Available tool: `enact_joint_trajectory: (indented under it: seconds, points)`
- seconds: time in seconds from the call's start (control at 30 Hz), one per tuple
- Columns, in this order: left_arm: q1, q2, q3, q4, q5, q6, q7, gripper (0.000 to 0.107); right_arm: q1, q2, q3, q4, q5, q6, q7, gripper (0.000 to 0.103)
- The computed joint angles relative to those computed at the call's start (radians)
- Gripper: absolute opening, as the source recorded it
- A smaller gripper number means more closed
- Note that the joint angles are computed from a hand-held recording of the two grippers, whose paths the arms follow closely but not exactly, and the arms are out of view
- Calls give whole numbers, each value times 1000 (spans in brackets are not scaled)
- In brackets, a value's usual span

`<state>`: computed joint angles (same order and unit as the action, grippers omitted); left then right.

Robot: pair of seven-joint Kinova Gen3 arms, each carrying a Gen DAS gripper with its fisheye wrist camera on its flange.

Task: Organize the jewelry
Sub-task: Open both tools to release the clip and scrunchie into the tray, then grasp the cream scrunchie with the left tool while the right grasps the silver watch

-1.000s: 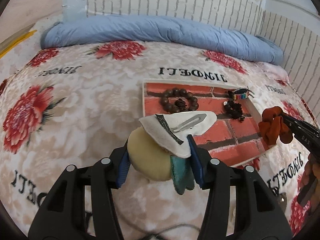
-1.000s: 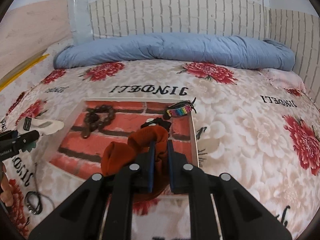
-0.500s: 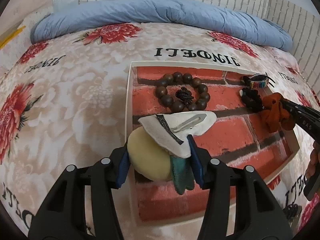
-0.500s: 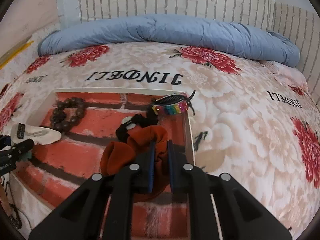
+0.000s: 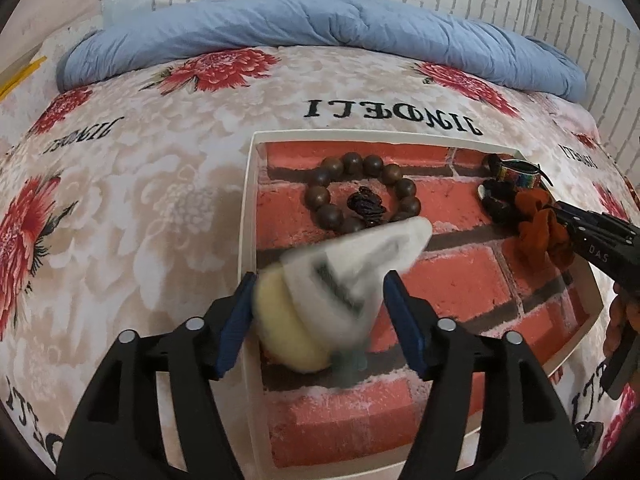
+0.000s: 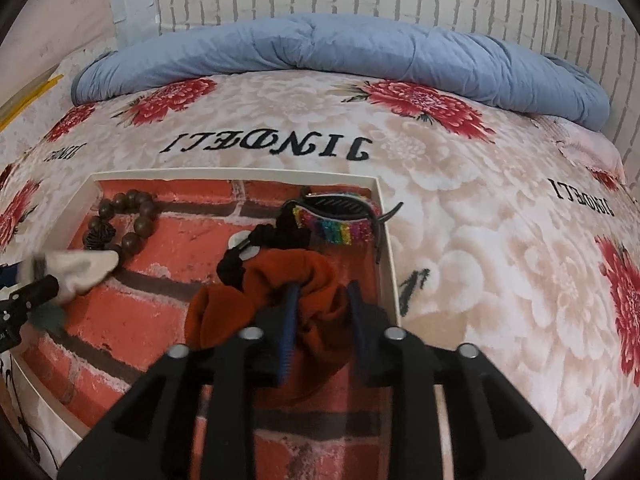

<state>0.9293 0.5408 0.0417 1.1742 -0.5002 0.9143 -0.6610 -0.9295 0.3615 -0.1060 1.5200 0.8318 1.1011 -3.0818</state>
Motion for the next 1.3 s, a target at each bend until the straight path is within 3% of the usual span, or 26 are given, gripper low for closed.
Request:
enact_joint_trajectory:
  seconds: [0.03,0.17,0.23,0.37,0.5,0.73,0.8,0.87,1.3]
  points:
    - [3,-3,-1,0,-3,2,1,68,-2,-2,0,-1,-3,10,1,49]
    - [31,-36,-15,21,-35,2,38,90,-3,-44,-11,31,-3,15,-23,58]
    - [33,-58,-8,40,-48,-4,53,92,-12,-71,-22,52,9,36,-53,64]
    - [35,-103,11,59,-57,23,85,97,-31,-121,-60,78,27,108,-101,67]
    - [46,-151,34,84,-78,63,130,98,-53,-160,-112,84,38,194,-131,77]
    - [91,-212,81,104,-159,182,240,98,-118,-199,-196,96,41,331,-196,81]
    - [111,-226,98,116,-186,218,277,98,-144,-204,-219,106,39,369,-226,89]
    - [123,-237,116,132,-208,240,309,98,-171,-201,-237,115,42,406,-260,90]
    - [189,-266,208,293,-276,227,555,98,-338,-168,-304,241,-4,478,-534,90]
